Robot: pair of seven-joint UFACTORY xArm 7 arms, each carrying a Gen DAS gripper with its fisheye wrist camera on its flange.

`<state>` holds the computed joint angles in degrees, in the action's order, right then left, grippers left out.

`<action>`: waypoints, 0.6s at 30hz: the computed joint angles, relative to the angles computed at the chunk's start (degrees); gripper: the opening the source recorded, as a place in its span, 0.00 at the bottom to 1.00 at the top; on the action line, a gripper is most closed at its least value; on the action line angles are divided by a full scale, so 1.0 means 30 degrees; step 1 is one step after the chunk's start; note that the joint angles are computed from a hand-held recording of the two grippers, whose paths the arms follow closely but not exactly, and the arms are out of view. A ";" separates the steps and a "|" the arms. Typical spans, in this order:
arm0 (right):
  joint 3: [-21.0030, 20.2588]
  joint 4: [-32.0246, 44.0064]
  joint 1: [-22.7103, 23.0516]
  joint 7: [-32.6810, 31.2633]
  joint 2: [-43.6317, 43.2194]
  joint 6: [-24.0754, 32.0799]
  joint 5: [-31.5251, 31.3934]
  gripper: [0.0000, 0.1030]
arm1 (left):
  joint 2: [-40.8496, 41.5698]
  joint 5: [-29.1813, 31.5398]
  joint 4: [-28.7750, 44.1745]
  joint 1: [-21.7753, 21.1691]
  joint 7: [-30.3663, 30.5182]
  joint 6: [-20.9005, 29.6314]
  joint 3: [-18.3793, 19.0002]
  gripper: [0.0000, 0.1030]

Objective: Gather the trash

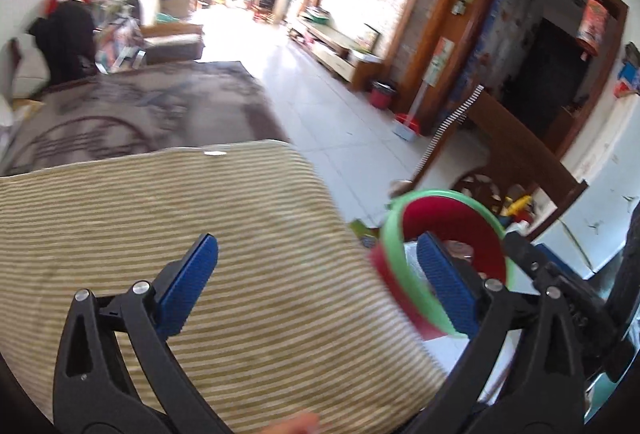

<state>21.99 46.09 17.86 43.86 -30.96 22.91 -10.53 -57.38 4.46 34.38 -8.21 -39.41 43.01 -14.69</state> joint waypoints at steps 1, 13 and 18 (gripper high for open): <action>0.0501 0.0328 0.0093 0.0208 0.0110 -0.0193 -0.0115 0.93 | -0.1082 0.0208 -0.0250 0.0120 0.0051 0.0740 0.0187 0.95; 0.9089 0.3515 -0.6019 0.6647 -0.2359 -0.0742 -0.4084 0.93 | -1.0069 0.2392 -0.0645 0.2902 0.1584 0.6457 0.0775 0.95; 0.9797 0.4134 -0.5609 0.7148 -0.2162 -0.0125 -0.3334 0.93 | -1.1108 0.2119 -0.0350 0.3818 0.2238 0.7612 0.1591 0.95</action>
